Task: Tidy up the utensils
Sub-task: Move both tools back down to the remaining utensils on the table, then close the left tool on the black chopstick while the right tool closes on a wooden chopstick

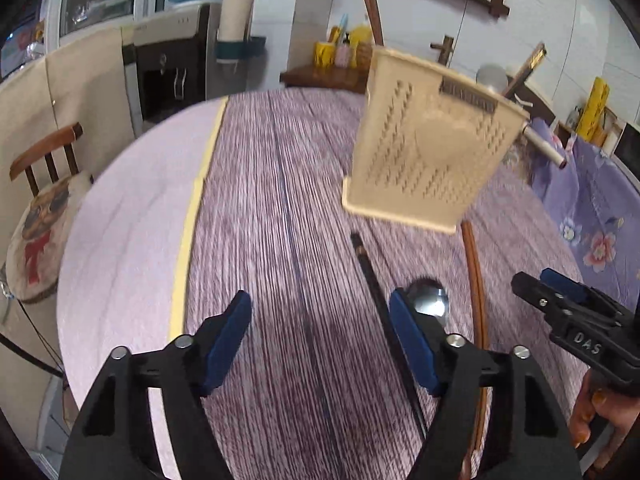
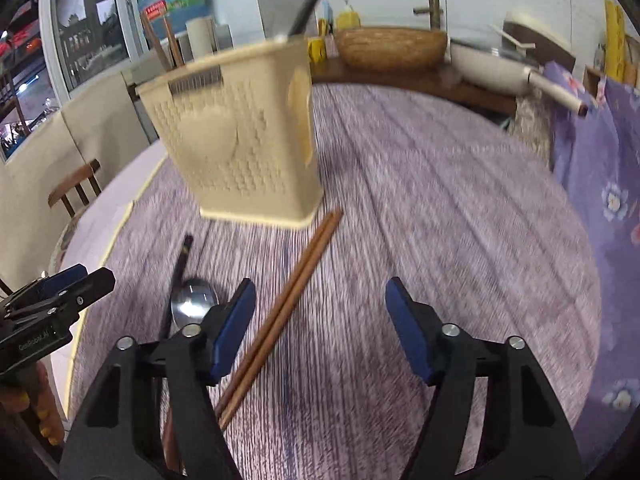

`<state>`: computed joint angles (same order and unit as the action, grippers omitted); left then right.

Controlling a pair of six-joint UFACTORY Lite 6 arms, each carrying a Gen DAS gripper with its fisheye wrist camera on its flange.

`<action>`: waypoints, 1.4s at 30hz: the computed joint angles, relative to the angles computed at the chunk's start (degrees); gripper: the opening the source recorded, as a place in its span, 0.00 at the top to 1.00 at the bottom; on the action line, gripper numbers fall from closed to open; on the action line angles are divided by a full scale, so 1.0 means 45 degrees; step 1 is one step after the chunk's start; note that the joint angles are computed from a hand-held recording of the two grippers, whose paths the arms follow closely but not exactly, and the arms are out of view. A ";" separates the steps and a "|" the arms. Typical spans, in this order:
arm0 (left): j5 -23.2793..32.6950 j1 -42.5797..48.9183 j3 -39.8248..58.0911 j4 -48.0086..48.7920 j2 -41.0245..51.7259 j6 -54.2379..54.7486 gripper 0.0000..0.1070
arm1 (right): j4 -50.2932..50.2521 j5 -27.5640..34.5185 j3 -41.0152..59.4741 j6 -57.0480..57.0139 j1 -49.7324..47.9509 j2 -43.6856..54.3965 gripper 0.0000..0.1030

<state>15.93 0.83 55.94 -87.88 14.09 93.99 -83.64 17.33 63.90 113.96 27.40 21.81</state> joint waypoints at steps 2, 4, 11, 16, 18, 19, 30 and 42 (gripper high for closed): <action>-0.0024 -0.0035 -0.0218 0.0054 0.0101 0.0089 0.43 | -0.0371 -0.0006 -0.0172 0.0755 0.0258 0.0254 0.38; -0.0171 -0.0135 -0.0321 0.0112 0.0213 0.0176 0.45 | -0.0264 0.0174 -0.0218 0.0816 0.0530 0.0452 0.38; -0.0334 -0.0478 -0.0919 -0.1147 0.0152 0.1501 0.46 | 0.1487 0.0518 0.0429 -0.0798 0.0899 0.1168 0.41; -0.0604 -0.0816 -0.1100 -0.1869 0.0092 0.2209 0.45 | 0.3041 0.0868 0.0687 -0.2783 0.0816 0.1188 0.43; -0.0552 -0.0806 -0.1096 -0.1616 0.0084 0.1968 0.45 | 0.3140 0.0574 0.0301 -0.2964 0.0531 0.0865 0.48; -0.0501 -0.0745 -0.1084 -0.1386 0.0084 0.1765 0.45 | 0.3125 0.0363 -0.0048 -0.2852 0.0328 0.0566 0.49; -0.0308 -0.0860 0.1505 0.3321 0.1504 -0.3719 0.54 | 0.1001 -0.0641 -0.0871 -0.0203 -0.0699 0.0029 0.53; -0.0707 -0.2103 0.4954 1.1604 0.4171 -1.2802 0.71 | 0.1541 -0.0624 -0.0202 -0.0824 -0.1195 0.0401 0.55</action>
<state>12.75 -8.63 78.23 -35.66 32.86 36.38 -76.71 14.53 62.99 110.25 22.02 23.61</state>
